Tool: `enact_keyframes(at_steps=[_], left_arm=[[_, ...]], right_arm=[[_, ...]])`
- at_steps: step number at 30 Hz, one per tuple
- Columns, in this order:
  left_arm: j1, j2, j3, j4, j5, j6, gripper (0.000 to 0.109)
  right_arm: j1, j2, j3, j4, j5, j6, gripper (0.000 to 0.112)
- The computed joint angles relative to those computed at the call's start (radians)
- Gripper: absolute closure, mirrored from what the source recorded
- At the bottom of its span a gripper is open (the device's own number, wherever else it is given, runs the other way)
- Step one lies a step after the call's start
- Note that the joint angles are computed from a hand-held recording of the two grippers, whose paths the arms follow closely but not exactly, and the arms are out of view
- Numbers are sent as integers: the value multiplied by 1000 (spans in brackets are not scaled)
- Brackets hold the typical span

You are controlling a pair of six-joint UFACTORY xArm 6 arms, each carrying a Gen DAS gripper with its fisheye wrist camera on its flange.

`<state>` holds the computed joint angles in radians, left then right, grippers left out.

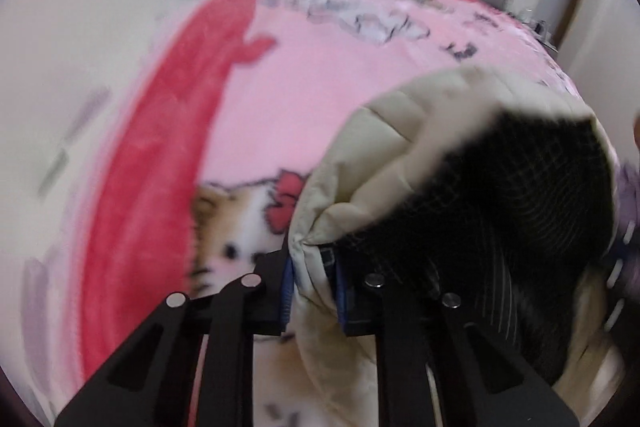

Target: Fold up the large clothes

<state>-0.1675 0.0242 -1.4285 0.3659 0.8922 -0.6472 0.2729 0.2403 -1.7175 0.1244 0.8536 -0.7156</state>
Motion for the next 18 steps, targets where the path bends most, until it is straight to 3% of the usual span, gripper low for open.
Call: enact_keyframes(at_steps=[3,6,10,14,16,18], left_arm=[[-31,-150,163,123,-122,2,95],[-65,-240,241,124,-153,92,95],[-148,-211,230,191,-43,235,93],[-130,-152,180,148,1,259,88],[-98,-113,116,69,45,259,78],[-61,-65,33,-95,125,318,74]], right_arm=[[-54,-39,5,24,0,22,105],[-107,-81,51,33,-5,69,106],[-110,-99,191,-154,-98,134,106],[-91,-72,222,-278,-109,247,105],[-87,-81,228,-269,-112,273,105],[-87,-73,207,-231,-108,281,102]])
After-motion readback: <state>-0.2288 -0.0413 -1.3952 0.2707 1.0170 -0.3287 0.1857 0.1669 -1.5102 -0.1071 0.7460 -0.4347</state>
